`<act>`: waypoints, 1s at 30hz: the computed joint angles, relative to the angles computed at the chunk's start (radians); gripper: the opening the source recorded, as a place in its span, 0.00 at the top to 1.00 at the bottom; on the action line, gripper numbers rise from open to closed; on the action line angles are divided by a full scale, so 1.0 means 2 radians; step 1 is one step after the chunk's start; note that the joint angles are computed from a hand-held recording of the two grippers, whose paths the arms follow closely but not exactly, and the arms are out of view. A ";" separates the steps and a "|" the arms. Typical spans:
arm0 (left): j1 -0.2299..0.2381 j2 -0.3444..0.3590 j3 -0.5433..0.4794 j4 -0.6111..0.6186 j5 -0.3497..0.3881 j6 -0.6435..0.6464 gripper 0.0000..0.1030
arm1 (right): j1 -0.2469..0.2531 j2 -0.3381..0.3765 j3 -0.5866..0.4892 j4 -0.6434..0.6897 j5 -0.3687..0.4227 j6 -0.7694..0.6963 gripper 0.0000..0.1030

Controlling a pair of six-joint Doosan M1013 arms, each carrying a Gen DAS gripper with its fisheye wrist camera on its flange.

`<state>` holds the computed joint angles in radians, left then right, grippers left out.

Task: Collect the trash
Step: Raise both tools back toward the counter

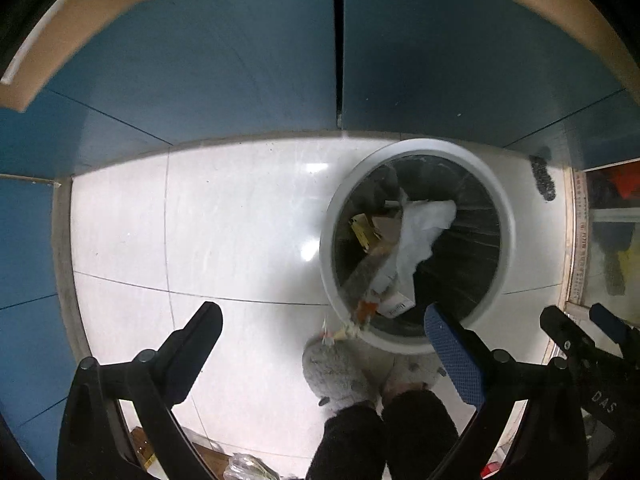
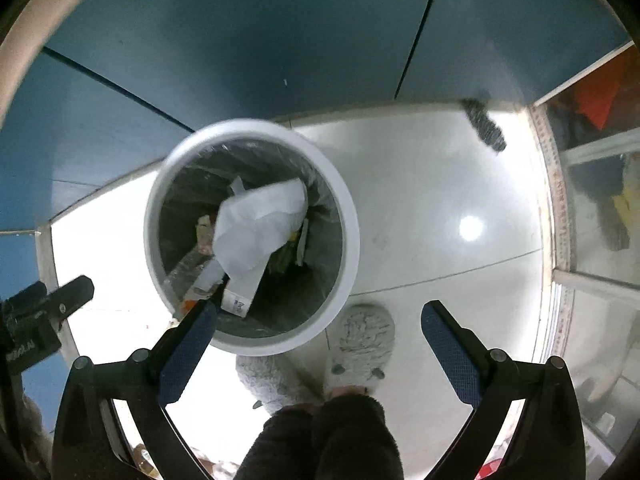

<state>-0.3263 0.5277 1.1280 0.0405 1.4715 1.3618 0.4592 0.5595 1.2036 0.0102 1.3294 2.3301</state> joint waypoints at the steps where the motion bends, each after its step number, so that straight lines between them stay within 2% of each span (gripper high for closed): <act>1: -0.001 -0.004 -0.004 -0.002 0.006 0.001 0.00 | 0.001 -0.003 -0.003 -0.005 0.005 -0.001 0.00; 7: -0.004 -0.025 -0.028 -0.014 0.047 -0.005 0.00 | 0.008 -0.021 -0.035 -0.023 0.042 -0.003 0.00; 16: -0.006 -0.057 -0.097 -0.018 0.113 -0.012 0.00 | 0.024 -0.045 -0.132 -0.042 0.130 -0.006 0.00; 22: -0.012 -0.067 -0.162 -0.009 0.156 -0.008 0.00 | 0.036 -0.046 -0.228 -0.049 0.204 -0.005 0.00; 30: -0.013 -0.063 -0.247 -0.029 0.199 -0.006 0.00 | 0.056 -0.007 -0.405 -0.075 0.318 -0.022 0.00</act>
